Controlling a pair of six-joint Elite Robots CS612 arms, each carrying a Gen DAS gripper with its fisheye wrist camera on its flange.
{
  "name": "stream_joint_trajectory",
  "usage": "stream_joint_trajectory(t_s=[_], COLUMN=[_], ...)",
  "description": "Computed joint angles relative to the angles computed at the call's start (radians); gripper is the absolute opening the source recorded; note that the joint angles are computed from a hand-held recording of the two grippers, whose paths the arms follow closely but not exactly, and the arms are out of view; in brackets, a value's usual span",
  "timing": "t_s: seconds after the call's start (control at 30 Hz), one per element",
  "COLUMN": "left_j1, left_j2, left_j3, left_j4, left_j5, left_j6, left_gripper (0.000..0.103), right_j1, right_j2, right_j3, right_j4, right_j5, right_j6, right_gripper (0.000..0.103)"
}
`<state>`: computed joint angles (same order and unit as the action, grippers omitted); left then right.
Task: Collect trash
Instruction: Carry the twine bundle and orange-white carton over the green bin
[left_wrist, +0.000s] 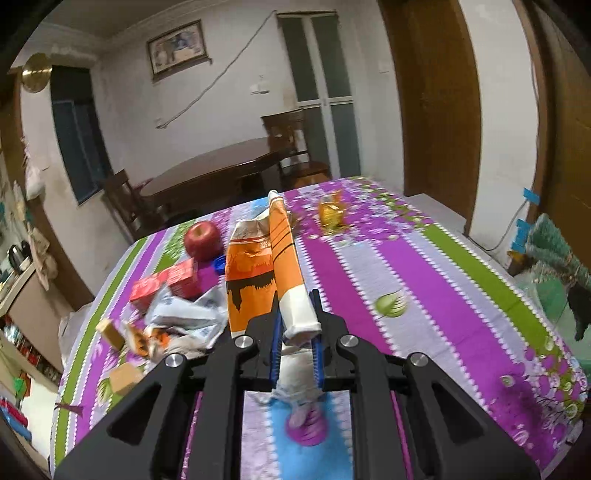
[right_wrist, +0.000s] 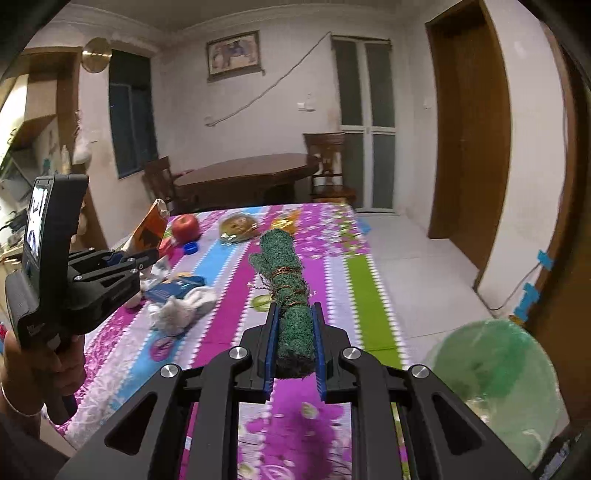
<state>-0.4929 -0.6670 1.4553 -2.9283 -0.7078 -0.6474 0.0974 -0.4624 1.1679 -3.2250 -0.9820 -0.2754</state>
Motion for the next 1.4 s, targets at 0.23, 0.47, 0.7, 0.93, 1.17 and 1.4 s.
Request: stream_joint_trajectory(t_s=[0.23, 0.47, 0.7, 0.93, 1.17, 1.4], left_j1=[-0.006, -0.015, -0.027, -0.037, -0.038, -0.039], left_j2=[0.038, 0.09, 0.153, 0.222, 0.286, 0.346], left_j3=[-0.073, -0.172, -0.286, -0.42, -0.549, -0.667], left_j4=[-0.024, -0.035, -0.037, 0.013, 0.098, 0.175], left_j5=[-0.029, -0.093, -0.177, -0.251, -0.365, -0.46], left_j6=[0.093, 0.201, 0.321, 0.407, 0.453, 0.509], left_gripper=[0.012, 0.012, 0.012, 0.012, 0.012, 0.012], right_j1=[-0.023, -0.055, -0.094, -0.125, -0.137, -0.149], right_j2=[-0.011, -0.021, -0.022, -0.017, 0.0, 0.019], right_j3=[0.018, 0.034, 0.03, 0.023, -0.012, -0.05], right_j4=[-0.057, -0.07, -0.039, -0.009, 0.057, 0.153], right_j5=[-0.05, -0.122, -0.221, -0.308, -0.37, -0.398], right_j6=[0.034, 0.053, 0.07, 0.098, 0.105, 0.129], right_gripper=[0.018, 0.018, 0.018, 0.018, 0.018, 0.018])
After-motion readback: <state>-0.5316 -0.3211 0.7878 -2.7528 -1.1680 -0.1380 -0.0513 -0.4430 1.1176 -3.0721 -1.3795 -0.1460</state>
